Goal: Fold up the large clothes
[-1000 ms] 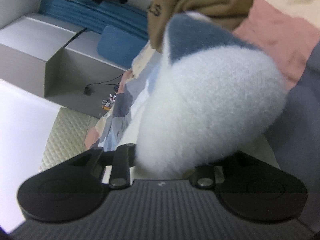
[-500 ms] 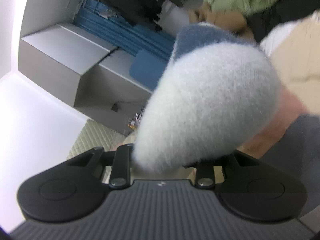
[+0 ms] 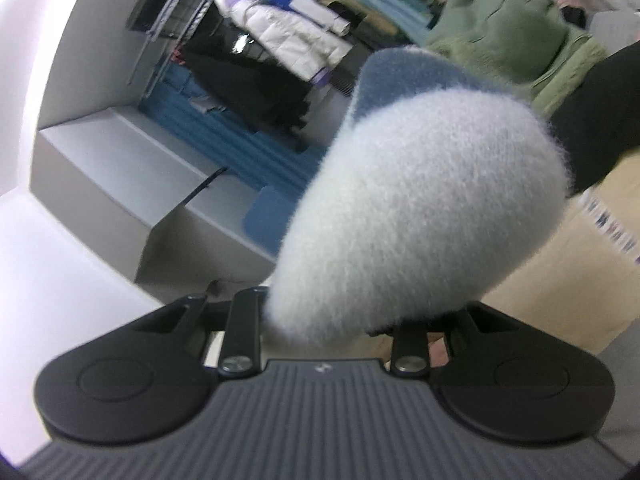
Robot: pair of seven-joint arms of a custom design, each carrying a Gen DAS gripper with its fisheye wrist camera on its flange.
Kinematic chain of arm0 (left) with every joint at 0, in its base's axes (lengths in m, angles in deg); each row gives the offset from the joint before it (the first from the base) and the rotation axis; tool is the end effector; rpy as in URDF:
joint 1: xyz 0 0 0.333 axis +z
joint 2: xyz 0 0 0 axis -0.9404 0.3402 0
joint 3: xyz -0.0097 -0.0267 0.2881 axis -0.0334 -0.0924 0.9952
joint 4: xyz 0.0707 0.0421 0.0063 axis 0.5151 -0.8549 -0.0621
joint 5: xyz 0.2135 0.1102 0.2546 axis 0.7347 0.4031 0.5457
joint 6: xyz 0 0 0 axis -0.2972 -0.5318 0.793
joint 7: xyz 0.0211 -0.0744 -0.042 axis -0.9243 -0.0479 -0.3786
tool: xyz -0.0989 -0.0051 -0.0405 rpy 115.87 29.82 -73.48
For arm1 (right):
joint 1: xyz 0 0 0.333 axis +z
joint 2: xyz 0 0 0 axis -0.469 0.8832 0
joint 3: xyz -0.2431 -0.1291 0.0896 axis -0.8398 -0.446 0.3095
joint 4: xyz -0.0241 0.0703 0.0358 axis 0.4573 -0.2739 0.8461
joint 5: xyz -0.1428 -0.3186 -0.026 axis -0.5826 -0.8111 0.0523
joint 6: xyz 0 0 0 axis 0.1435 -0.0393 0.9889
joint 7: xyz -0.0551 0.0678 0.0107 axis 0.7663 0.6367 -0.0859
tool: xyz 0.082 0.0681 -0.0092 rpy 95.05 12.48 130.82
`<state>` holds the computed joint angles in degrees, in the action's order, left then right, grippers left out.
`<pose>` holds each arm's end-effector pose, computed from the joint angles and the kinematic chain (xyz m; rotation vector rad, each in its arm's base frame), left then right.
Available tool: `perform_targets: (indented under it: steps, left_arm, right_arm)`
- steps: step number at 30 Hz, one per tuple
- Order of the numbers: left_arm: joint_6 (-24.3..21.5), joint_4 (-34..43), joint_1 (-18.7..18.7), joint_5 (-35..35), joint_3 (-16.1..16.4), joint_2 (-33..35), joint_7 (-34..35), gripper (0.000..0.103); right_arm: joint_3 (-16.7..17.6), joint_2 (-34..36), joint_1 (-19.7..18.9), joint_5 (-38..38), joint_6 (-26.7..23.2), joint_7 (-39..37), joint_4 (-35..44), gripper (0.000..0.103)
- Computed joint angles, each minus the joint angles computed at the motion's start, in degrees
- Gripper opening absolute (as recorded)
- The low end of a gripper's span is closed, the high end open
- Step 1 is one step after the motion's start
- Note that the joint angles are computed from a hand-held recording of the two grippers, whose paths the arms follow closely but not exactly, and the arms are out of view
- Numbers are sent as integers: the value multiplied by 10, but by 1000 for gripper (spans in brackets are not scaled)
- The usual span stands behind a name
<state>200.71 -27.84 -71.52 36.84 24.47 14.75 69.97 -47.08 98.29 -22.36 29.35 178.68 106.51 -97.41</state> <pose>0.5898 -0.1021 0.6851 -2.1722 0.9306 -1.9344 0.6597 0.1504 0.6420 -0.9480 1.4808 0.0420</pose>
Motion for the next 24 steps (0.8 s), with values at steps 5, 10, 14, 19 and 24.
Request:
perform_targets:
  steps: [5,10,14,19,24]
  left_arm:
    - [-35,78,-8,60,-7,94,-24,37]
    - [-15,92,19,58,-56,148,22,37]
    - [17,51,71,10,-128,165,109,37]
    - [51,9,130,-25,-206,188,193,38]
    - [60,9,140,-11,-224,204,218,38]
  right_arm:
    - [-8,25,-12,-13,0,1,0,35]
    - [23,31,-51,42,7,-65,-39,35]
    - [43,27,-71,115,13,-151,-83,35]
    - [16,17,-53,134,2,-184,-141,35]
    - [36,5,-74,266,4,-277,-183,35]
